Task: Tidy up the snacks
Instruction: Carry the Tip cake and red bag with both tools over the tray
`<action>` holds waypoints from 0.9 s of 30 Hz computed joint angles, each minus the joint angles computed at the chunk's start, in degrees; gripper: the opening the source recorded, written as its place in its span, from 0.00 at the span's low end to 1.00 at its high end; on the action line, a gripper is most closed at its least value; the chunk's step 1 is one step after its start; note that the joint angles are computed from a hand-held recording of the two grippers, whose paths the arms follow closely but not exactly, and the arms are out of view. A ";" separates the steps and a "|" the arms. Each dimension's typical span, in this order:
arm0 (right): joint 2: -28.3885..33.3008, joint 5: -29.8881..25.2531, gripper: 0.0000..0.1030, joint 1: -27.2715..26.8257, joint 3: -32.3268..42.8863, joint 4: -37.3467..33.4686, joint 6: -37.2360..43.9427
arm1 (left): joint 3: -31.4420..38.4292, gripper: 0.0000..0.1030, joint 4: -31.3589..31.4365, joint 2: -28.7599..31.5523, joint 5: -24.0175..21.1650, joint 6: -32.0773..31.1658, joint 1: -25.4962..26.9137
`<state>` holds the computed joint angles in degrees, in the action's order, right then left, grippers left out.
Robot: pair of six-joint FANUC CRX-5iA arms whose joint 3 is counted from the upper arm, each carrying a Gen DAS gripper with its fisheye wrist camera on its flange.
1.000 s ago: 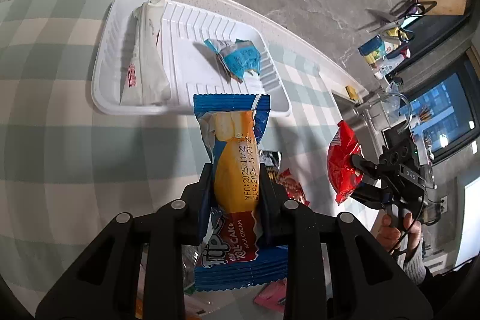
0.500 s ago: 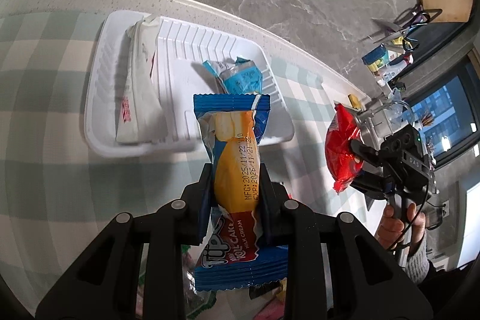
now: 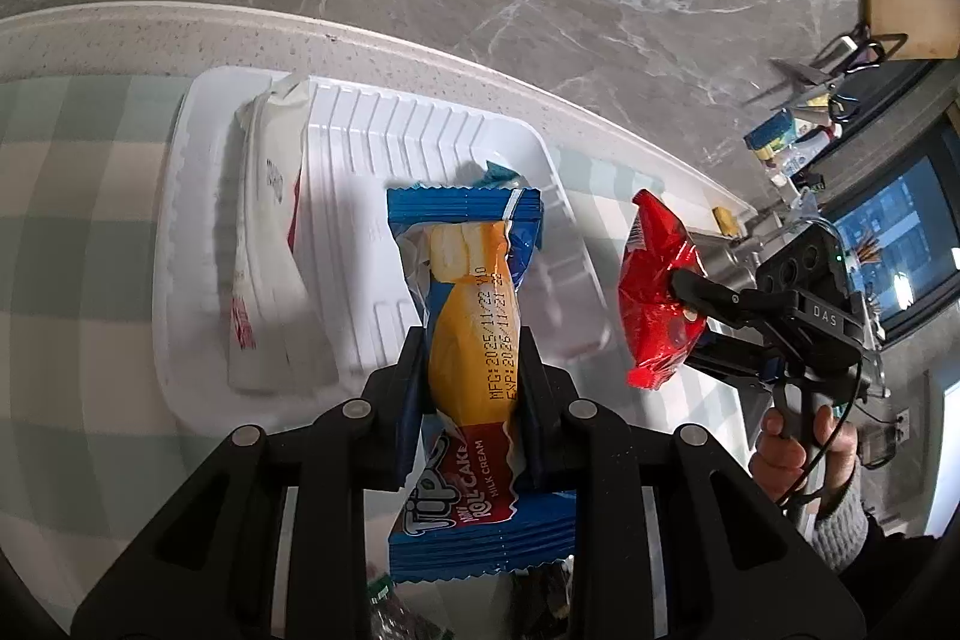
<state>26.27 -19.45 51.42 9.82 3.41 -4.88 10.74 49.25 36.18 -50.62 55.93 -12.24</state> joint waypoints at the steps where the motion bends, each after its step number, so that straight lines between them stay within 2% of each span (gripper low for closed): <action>1: 0.73 -1.00 0.36 -0.41 1.43 -1.76 2.22 | 0.55 0.24 -0.15 0.44 0.01 0.30 -0.02; 10: 6.27 -8.59 0.36 -2.91 10.77 -11.35 13.82 | 9.15 0.24 -5.03 5.92 -1.28 5.76 -0.21; 15: 9.06 -12.26 0.36 -3.66 14.74 -13.46 16.86 | 12.95 0.24 -8.21 8.32 -1.88 8.43 -0.29; 21: 11.73 -15.34 0.36 -4.14 18.61 -13.22 18.99 | 15.98 0.24 -12.45 10.31 -1.62 10.77 -0.77; 27: 14.77 -21.75 0.38 -4.16 24.26 -10.97 21.77 | 17.82 0.24 -16.37 11.10 -0.32 11.83 -1.69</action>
<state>41.04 -41.21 47.25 34.08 -7.55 16.89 28.56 32.88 47.28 -50.95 67.76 -13.93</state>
